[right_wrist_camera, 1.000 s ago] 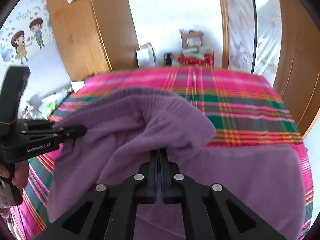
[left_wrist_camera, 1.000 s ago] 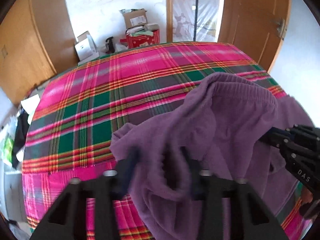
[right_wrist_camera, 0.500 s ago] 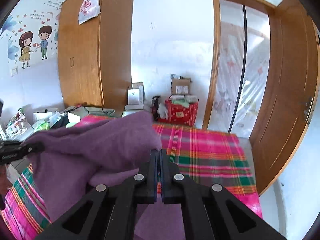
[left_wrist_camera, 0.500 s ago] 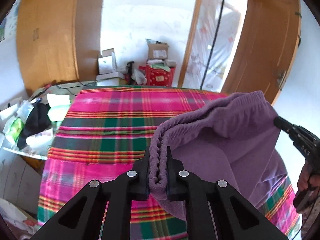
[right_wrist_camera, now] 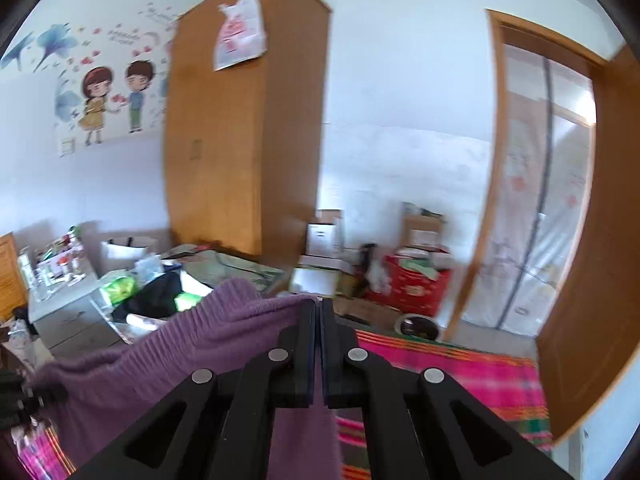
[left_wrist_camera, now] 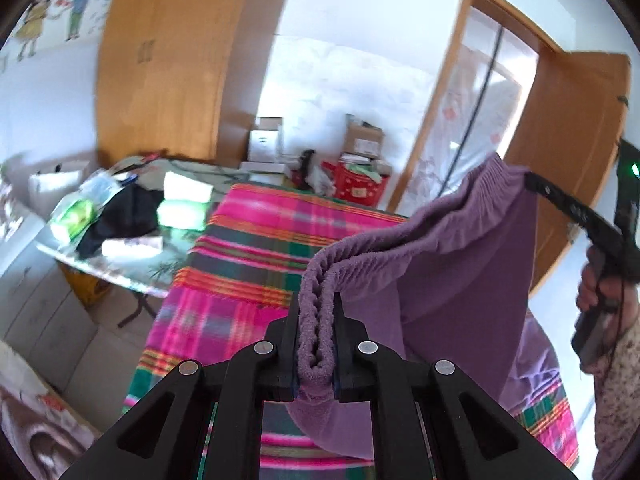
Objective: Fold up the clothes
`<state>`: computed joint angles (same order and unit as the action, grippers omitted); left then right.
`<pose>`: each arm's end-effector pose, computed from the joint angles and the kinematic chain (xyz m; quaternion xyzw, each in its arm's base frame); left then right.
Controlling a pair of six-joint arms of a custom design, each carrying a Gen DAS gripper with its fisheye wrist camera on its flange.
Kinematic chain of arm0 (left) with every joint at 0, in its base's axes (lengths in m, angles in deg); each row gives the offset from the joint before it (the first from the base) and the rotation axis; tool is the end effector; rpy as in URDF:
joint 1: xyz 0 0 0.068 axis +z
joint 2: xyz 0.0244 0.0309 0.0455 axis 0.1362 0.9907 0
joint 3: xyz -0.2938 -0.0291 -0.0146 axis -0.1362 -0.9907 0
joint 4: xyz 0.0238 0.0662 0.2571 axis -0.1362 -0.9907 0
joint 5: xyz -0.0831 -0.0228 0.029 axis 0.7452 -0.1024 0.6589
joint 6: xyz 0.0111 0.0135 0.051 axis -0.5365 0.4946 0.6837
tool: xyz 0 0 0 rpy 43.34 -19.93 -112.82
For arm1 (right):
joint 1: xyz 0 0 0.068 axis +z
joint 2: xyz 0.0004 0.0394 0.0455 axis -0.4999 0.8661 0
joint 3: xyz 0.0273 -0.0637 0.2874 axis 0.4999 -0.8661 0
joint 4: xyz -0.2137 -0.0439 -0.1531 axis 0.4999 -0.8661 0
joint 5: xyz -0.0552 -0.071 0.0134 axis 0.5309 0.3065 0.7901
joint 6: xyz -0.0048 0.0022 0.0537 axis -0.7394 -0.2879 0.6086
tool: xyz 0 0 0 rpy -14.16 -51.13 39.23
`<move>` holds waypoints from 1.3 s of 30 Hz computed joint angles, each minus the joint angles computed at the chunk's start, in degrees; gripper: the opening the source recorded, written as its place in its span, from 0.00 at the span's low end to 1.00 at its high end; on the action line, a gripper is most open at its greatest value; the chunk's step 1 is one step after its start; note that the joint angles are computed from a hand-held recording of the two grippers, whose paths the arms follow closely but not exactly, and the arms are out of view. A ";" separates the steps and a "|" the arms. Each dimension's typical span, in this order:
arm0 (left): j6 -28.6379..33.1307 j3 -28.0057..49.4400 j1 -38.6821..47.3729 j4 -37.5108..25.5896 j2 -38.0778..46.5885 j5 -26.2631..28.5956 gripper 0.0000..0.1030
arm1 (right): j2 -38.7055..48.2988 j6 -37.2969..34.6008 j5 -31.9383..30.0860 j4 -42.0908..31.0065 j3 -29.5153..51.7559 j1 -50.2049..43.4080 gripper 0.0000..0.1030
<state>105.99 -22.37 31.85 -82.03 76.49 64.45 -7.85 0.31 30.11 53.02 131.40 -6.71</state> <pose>0.2432 0.0835 0.2580 0.0737 0.8873 -0.1807 0.4178 0.3047 0.1159 0.3318 -0.0175 0.8353 -0.0319 0.5485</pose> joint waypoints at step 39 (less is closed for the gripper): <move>4.26 -1.98 11.68 2.21 14.44 -10.48 0.24 | -15.00 -0.14 -23.19 -3.95 -35.54 -18.40 0.32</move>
